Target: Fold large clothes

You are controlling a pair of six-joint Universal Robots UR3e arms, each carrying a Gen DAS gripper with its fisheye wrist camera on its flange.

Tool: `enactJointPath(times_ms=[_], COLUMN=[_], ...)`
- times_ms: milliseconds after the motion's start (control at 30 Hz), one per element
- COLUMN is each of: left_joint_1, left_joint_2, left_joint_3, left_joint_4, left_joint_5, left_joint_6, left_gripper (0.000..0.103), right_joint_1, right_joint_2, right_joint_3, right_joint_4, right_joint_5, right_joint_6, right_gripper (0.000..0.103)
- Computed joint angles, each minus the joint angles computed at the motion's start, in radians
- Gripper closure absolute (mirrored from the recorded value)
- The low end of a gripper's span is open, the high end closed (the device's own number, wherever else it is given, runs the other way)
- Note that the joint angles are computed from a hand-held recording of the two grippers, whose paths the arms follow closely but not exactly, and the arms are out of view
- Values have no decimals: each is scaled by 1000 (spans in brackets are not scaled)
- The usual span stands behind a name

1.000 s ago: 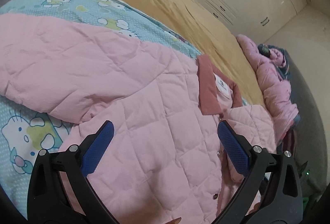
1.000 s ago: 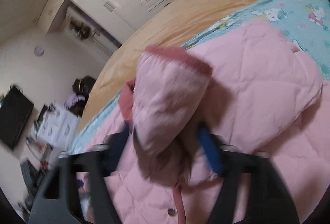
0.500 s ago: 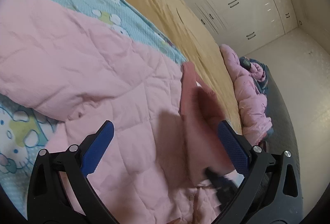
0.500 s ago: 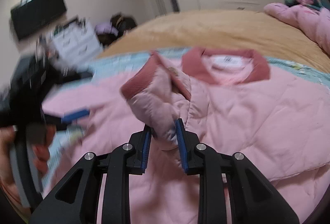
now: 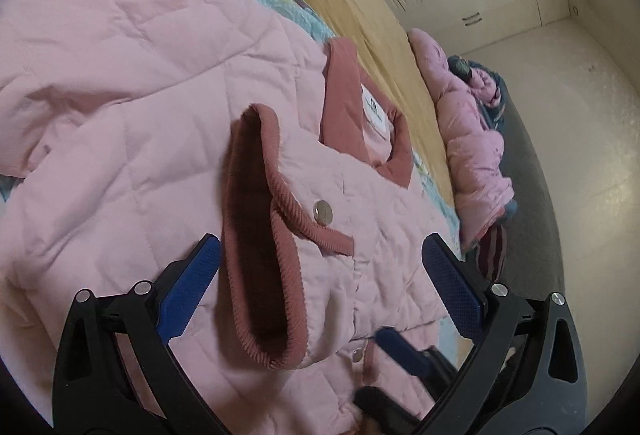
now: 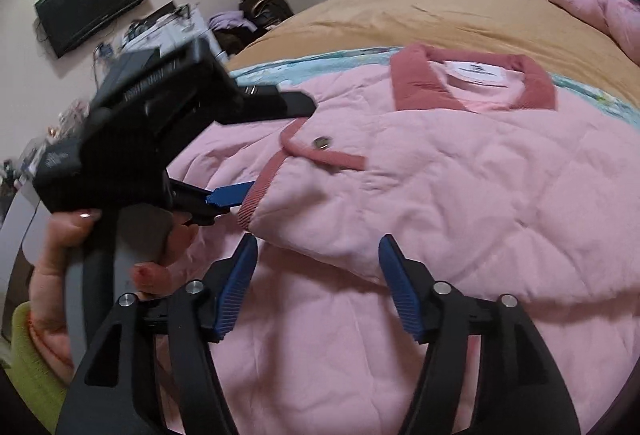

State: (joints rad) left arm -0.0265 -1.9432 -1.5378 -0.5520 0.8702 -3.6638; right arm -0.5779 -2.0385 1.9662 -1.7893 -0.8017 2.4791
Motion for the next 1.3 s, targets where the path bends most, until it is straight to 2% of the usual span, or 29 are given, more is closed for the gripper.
enactJointPath(times_ms=[67,133,167,200,267,300,400,500,533,600,700,833,967,1200,1300], left_joint_1=[-11,-48,-75,-94,-121,-127,-110,-112,-122,-144,-137,-112,-92,-114,-120], left_joint_2=[-4,3,3,-1,-6,-3,30,118,151,176,154,103,94,76,44], left_joint_3=[-1,12,29,47,70,75,36,1,10,36,35,36,10,14,48], left_joint_4=[6,-13,-33,-45,-59,-59,13,97,126,138,136,85,55,-5,-69], left_joint_5=[1,67,109,137,192,213,207,280,312,373,369,376,381,443,452], left_joint_6=[9,36,58,69,92,110,103,106,135,181,183,184,190,211,229], left_gripper=[11,23,43,69,92,96,100,101,101,101,101,101,101,100,99], right_joint_1=[-77,-160,-197,-263,-342,-392,-486,-584,-632,-651,-611,-506,-391,-216,-245], right_joint_2=[-47,-84,-96,-131,-151,-165,-168,-162,-146,-105,-13,121,241,458,506], right_joint_3=[-4,-19,-23,-30,-40,-48,-63,-76,-99,-105,-101,-117,-159,-248,-248], right_joint_4=[82,168,189,256,313,358,386,409,425,316,73,-156,-248,-380,-366], right_joint_5=[17,40,50,69,93,103,109,136,155,151,101,6,-78,-340,-334], right_joint_6=[-29,-69,-80,-122,-159,-187,-206,-241,-250,-171,-1,139,179,225,237], right_gripper=[41,41,41,41,41,41,41,41,41,41,40,40,40,37,36])
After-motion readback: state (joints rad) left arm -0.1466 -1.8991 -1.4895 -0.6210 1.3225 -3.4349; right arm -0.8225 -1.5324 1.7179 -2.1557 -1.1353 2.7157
